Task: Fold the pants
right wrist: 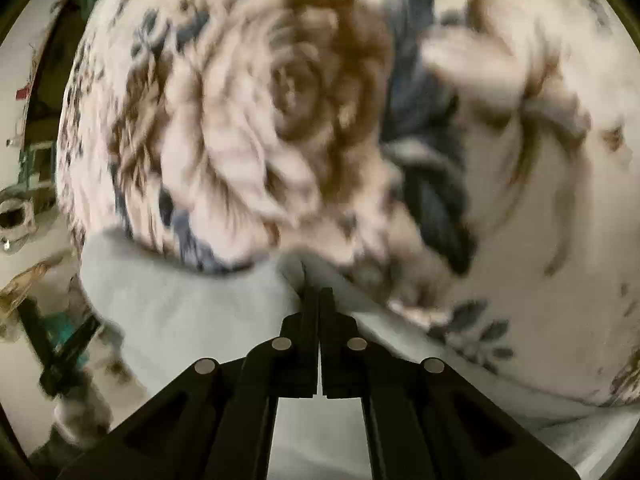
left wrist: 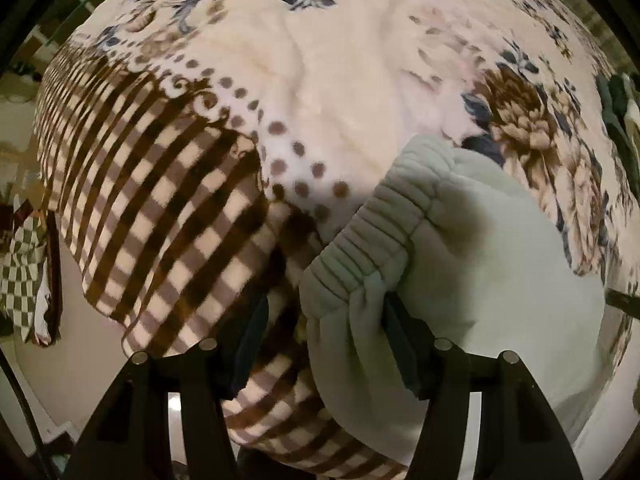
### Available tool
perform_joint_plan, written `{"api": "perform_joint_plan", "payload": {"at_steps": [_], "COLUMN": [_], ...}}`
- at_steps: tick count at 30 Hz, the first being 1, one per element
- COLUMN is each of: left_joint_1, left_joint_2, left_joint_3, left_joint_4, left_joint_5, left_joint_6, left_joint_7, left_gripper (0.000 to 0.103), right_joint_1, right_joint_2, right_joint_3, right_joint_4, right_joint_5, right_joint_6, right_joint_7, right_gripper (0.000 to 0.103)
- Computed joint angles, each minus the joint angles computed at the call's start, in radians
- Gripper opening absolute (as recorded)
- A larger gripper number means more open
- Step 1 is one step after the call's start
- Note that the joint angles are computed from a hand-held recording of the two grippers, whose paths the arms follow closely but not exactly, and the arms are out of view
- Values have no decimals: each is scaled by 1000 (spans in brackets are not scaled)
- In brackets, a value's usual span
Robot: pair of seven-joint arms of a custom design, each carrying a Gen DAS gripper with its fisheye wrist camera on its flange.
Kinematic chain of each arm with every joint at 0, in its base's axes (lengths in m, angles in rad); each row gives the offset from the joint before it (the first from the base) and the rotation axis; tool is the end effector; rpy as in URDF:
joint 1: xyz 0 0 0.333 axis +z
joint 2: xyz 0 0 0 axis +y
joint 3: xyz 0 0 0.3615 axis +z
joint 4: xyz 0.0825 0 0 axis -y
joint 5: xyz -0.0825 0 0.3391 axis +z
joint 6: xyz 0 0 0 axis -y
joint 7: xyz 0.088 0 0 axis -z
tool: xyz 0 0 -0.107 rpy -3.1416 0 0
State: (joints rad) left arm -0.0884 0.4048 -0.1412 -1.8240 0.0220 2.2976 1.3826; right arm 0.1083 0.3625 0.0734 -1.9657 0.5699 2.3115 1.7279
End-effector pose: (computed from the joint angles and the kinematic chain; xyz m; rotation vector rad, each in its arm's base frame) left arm 0.6177 -0.1332 0.3922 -2.1669 2.2602 -0.1283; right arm 0.5857 0.1147 0.3633 -1.6070 2.3586 0.5376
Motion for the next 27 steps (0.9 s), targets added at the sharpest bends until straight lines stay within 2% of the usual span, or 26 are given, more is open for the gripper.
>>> {"api": "perform_joint_plan", "payload": {"at_steps": [2, 4, 5, 7, 9, 11, 12, 14, 15, 16, 17, 18, 19, 21, 23, 24, 26, 27], "left_joint_1": [1, -3, -9, -30, -39, -38, -36, -37, -34, -33, -29, -26, -22, -10, 16, 38, 77, 98], "left_joint_2": [-18, -37, -48, -64, -74, -77, -78, -73, -74, -67, -65, -62, -60, -61, -86, -112, -164, -189], "left_joint_3": [-2, -4, -2, 3, 7, 4, 2, 2, 1, -1, -3, -6, -9, -16, -25, -37, -49, -58], "left_joint_4": [-23, -50, -69, -101, -121, -131, -135, -124, -129, -127, -129, -132, -131, -121, -144, -170, -215, -236], "left_joint_5": [-24, -32, -25, 7, 34, 40, 40, 49, 50, 49, 45, 39, 31, 4, -51, -106, -217, -289], "left_joint_6": [20, 35, 48, 78, 97, 106, 109, 101, 105, 111, 115, 117, 115, 109, 139, 166, 213, 233], "left_joint_7": [-30, -49, -63, -100, -122, -126, -125, -126, -118, -113, -105, -94, -83, -60, -29, -2, 52, 93], "left_gripper": [57, 55, 55, 55, 55, 55, 55, 55, 57, 58, 59, 59, 59, 59, 59, 59, 61, 67], "right_joint_1": [-18, 12, 19, 39, 43, 43, 52, 91, 108, 109, 97, 75, 62, 58, 51, 55, 61, 72], "right_joint_2": [-111, -193, -200, -184, -151, -140, -145, -194, -240, -264, -264, -249, -244, -235, -232, -236, -294, -332], "right_joint_3": [1, -30, -34, -45, -43, -31, -32, -57, -74, -82, -78, -70, -65, -62, -64, -58, -55, -48], "right_joint_4": [-104, -171, -180, -189, -188, -221, -237, -287, -332, -365, -377, -388, -414, -412, -365, -356, -380, -409], "right_joint_5": [46, -82, -121, -237, -259, -222, -226, -334, -408, -446, -421, -331, -273, -287, -305, -297, -295, -297], "right_joint_6": [53, 35, 14, -78, -109, -85, -55, 46, 137, 190, 200, 194, 226, 225, 138, 139, 186, 251], "right_joint_7": [-66, -16, -16, 18, 13, -27, -9, 139, 246, 328, 349, 317, 314, 317, 333, 349, 387, 417], "right_gripper": [17, 78, 81, 81, 78, 45, 12, 12, 12, 11, 11, 11, 11, 14, 23, 27, 50, 65]}}
